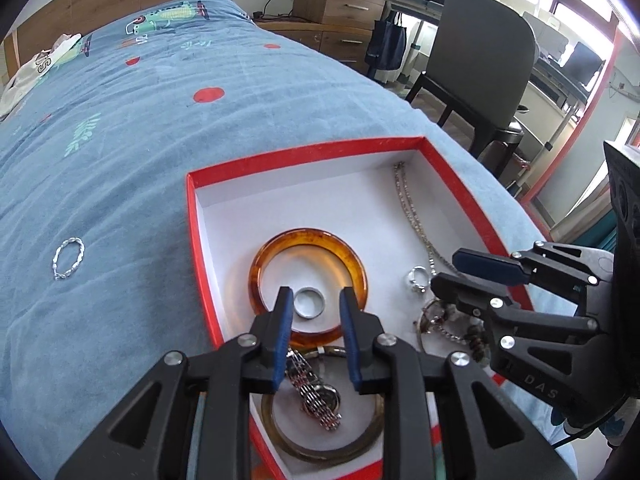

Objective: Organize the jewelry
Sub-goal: 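Carry both silver rings into the red box and open both tools, then move both tools back toward the twisted silver bangle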

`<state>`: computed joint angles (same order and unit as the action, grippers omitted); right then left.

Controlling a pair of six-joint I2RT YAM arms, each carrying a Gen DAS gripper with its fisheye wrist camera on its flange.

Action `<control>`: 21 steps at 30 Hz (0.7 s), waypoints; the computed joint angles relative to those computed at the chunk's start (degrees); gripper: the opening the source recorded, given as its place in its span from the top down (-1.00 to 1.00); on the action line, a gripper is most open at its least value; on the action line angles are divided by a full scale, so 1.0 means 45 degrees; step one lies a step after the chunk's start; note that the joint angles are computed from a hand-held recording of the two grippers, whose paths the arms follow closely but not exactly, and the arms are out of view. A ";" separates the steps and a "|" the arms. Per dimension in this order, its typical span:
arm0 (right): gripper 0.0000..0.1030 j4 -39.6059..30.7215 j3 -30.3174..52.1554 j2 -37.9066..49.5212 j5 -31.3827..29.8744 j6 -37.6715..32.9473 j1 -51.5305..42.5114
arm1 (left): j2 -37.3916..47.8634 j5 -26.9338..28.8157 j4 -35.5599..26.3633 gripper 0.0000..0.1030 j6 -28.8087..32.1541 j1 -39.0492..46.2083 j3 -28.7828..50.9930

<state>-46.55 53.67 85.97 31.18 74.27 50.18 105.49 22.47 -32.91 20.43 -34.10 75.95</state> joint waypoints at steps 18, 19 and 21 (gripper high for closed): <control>0.31 -0.8061 0.6107 0.1665 0.1931 0.5935 0.4650 | -0.6605 0.0549 -0.2509 0.20 0.1557 0.2982 -0.2507; 0.31 -0.8522 0.6575 0.1904 0.2002 0.6288 0.4896 | -0.6868 0.0655 -0.2756 0.19 0.1726 0.3269 -0.2525; 0.29 -0.9450 0.7540 0.2427 0.2111 0.6981 0.5390 | -0.7390 0.0902 -0.3170 0.18 0.2084 0.3845 -0.2591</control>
